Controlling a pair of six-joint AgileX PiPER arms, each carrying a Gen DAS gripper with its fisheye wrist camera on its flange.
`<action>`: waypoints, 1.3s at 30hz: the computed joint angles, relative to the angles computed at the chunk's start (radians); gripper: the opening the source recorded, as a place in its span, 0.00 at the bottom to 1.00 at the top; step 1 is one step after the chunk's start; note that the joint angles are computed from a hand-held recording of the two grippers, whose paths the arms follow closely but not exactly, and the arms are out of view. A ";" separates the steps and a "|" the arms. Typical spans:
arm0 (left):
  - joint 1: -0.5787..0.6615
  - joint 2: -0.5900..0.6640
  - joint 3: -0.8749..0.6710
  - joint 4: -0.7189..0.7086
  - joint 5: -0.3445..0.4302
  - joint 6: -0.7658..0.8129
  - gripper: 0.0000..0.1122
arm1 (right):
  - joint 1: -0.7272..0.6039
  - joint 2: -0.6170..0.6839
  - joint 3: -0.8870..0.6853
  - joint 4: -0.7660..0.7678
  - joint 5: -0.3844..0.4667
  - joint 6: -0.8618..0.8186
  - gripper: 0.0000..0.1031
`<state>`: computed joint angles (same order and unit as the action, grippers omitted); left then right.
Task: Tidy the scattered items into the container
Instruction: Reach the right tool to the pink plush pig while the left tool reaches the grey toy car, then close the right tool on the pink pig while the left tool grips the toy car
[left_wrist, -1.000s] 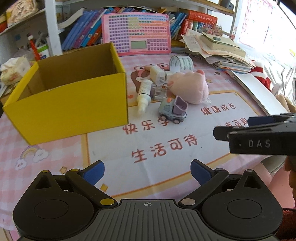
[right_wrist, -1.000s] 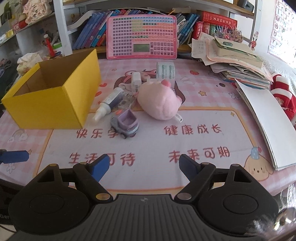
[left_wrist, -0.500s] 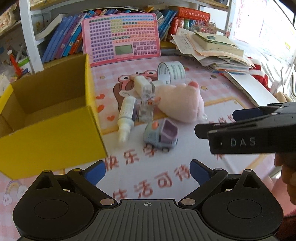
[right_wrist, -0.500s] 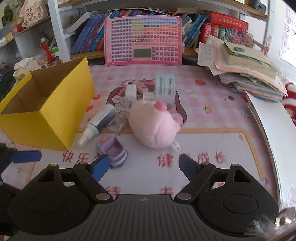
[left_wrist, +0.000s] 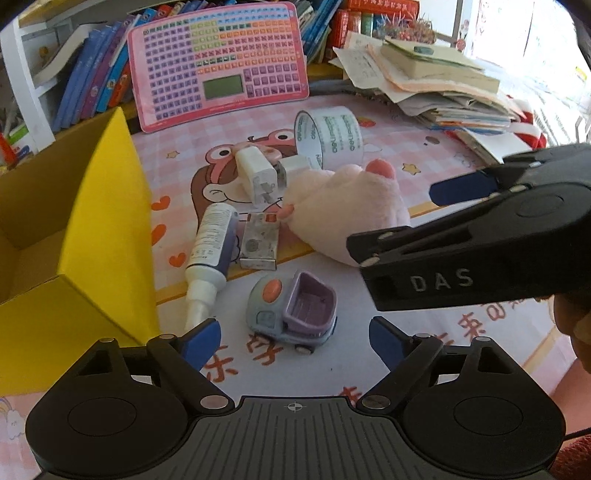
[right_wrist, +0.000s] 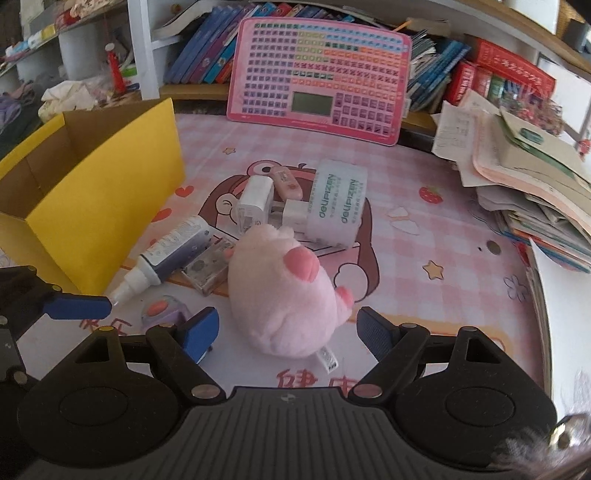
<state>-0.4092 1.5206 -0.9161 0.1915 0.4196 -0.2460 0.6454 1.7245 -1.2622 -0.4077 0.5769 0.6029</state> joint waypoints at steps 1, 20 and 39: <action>-0.006 0.012 -0.009 0.025 0.000 -0.023 0.79 | -0.013 0.014 -0.013 0.032 -0.007 -0.042 0.79; -0.023 0.161 -0.125 0.127 0.041 -0.205 0.59 | -0.097 0.107 -0.095 0.244 -0.023 -0.390 0.71; -0.033 0.048 -0.064 0.061 0.056 -0.128 0.56 | -0.131 -0.066 0.129 0.371 -0.120 -0.318 0.54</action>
